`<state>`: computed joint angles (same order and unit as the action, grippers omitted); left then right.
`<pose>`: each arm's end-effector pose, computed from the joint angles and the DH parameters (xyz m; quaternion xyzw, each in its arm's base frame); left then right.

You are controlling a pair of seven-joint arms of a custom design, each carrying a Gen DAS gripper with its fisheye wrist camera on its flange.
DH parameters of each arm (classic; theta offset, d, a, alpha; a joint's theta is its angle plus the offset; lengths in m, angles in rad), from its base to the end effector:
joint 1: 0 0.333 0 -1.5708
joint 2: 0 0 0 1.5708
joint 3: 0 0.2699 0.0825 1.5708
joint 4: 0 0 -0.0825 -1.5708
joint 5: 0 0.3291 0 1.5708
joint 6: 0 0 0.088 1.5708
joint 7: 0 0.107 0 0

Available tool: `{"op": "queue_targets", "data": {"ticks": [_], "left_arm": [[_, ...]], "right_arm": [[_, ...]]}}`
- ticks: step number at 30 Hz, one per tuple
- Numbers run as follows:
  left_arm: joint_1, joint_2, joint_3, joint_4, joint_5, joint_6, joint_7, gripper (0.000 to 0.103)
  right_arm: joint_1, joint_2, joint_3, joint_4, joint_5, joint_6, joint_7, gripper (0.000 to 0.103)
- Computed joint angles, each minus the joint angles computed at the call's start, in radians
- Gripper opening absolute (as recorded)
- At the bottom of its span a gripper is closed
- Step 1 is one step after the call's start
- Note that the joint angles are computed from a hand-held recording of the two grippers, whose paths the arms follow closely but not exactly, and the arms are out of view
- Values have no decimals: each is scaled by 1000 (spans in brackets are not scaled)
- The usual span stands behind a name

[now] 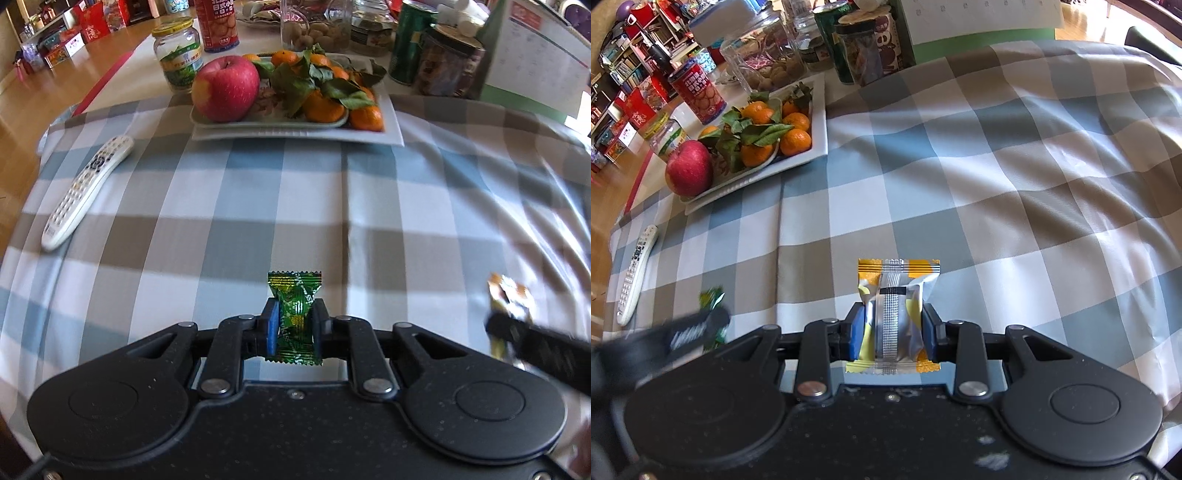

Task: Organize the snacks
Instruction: 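Carry the green candy and yellow-white packet over the green tin tray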

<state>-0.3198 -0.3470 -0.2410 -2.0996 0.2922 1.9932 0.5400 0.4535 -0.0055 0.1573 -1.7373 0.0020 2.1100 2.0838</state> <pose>0.3739 -0.2278 0.5528 -0.8105 0.5464 -0.1129 0.1782 0.4425 0.3102 0.5650 -0.7274 0.6599 -0.0411 0.1834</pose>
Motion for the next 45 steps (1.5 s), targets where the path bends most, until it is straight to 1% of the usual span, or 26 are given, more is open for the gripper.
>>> {"op": "queue_targets", "data": {"ticks": [6,12,15,17,21,24,26,29,31,34,39,41,43,45], "left_arm": [[-51,-122,-19,-71,-46,-62,-19,24],[-113,-239,-50,-142,-78,-133,-90,24],[-151,-298,-56,-179,-103,-159,-130,24],[-177,-338,-56,-207,-124,-163,-158,24],[-220,-403,-68,-245,-147,-175,-212,24],[-250,-445,-78,-266,-147,-178,-245,24],[-273,-478,-78,-292,-149,-160,-256,24],[-291,-501,-106,-306,-127,-168,-287,24],[-304,-500,-123,-306,-111,-181,-302,24],[-336,-522,-134,-336,-100,-166,-324,24],[-372,-546,-138,-368,-95,-151,-362,24],[-378,-554,-146,-371,-82,-152,-375,24],[-382,-563,-150,-377,-73,-151,-393,24],[-395,-578,-140,-394,-78,-131,-404,24]], "right_arm": [[1,-4,0,-14,-12,-14,-4,34],[7,-19,3,-51,-53,-4,-5,34],[8,-36,1,-81,-52,22,-11,34],[8,-54,-1,-106,-52,48,-10,34],[8,-108,-9,-174,-41,122,1,33],[13,-179,-15,-246,-40,194,11,33],[27,-238,-25,-301,-27,246,-19,33],[42,-347,-27,-410,-41,332,5,34],[73,-421,-46,-481,-9,358,14,34],[126,-537,-64,-582,23,358,17,34],[167,-718,-20,-725,-75,370,48,34],[194,-790,-17,-776,-96,368,73,34],[228,-859,-23,-819,-92,347,106,34],[258,-928,-20,-858,-85,313,145,34]]}}
